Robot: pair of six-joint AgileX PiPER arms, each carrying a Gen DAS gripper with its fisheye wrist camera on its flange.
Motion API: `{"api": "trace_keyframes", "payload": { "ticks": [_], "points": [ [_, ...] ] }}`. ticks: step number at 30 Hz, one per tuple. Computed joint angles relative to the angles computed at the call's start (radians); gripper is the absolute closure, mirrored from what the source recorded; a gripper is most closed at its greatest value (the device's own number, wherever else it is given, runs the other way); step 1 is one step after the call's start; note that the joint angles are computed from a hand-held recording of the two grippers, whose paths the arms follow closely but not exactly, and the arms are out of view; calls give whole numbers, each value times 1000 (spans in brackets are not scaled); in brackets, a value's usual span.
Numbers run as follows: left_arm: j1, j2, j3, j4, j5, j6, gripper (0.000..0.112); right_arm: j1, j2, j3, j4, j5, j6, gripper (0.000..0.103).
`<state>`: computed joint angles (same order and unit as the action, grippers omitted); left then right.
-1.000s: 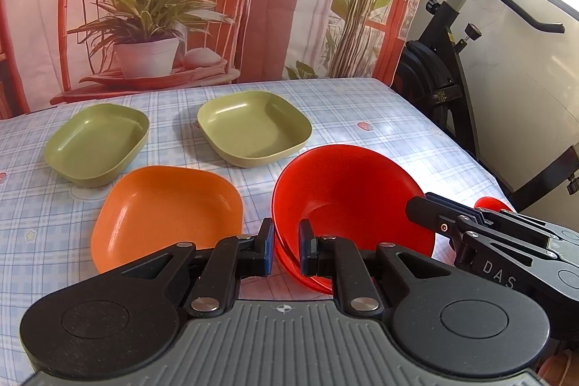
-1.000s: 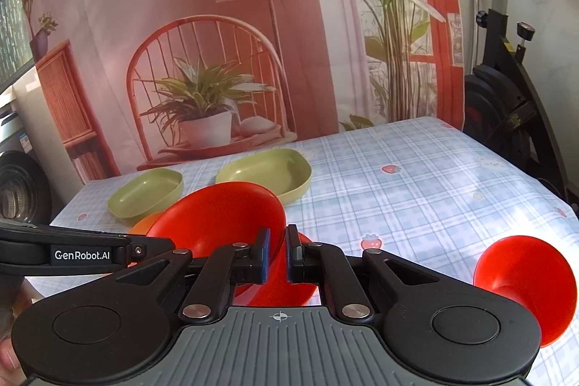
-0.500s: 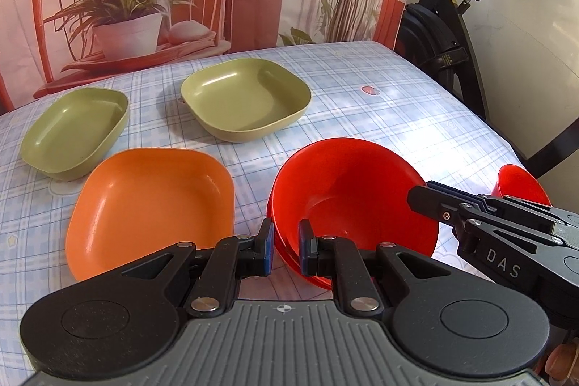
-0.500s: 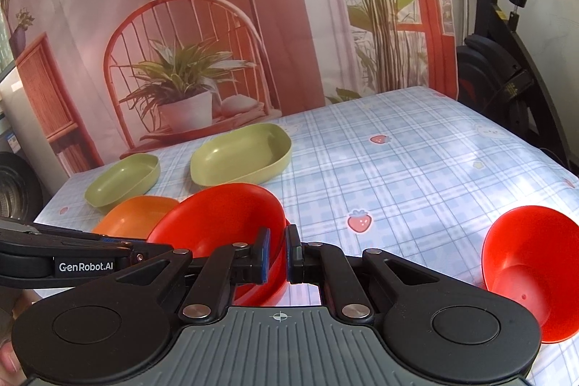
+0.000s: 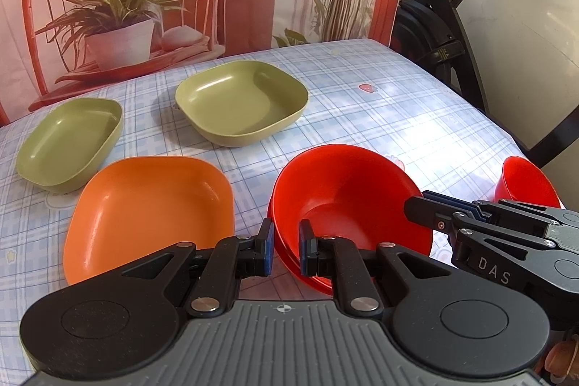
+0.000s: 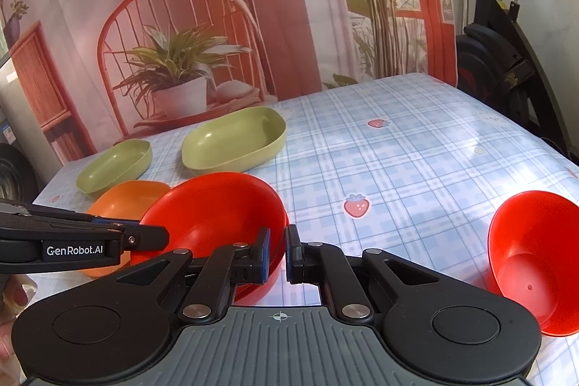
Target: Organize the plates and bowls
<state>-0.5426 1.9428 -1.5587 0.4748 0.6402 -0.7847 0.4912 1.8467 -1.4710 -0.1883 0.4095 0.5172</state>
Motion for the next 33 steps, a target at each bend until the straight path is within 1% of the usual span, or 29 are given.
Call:
{"api": "trace_keyframes", "payload": {
  "ticks": [4,6,10,11,14,18,21,25,29,31,33],
  "points": [
    [16,-5,4,-38,-13,15,96,0,0,2,-7,2,10,95],
    [16,-13,18,-20,-21,-9,91,-1,-3,8,3,-3,7,92],
    [-11,-35,47,118,-21,-149,69,6,-17,27,-60,-14,74,86],
    [-16,-42,52,140,-25,-168,67,11,-25,35,-99,-16,111,86],
    [-14,-53,28,119,-25,-134,67,12,-58,50,-157,-28,154,86],
    [-32,-75,-3,184,-18,-184,67,-6,-117,51,-209,-32,166,86],
    [-56,-79,-30,234,11,-213,67,-34,-167,62,-206,-40,148,85],
    [-74,-88,-53,274,3,-246,67,-78,-227,87,-262,-36,159,85],
    [-95,-53,-120,278,5,-258,67,-151,-252,78,-346,-33,196,85],
    [-105,-22,-162,277,-1,-253,67,-209,-258,68,-291,-43,147,85],
    [-116,18,-208,275,-11,-255,67,-250,-267,70,-297,-58,149,85]
  ]
}}
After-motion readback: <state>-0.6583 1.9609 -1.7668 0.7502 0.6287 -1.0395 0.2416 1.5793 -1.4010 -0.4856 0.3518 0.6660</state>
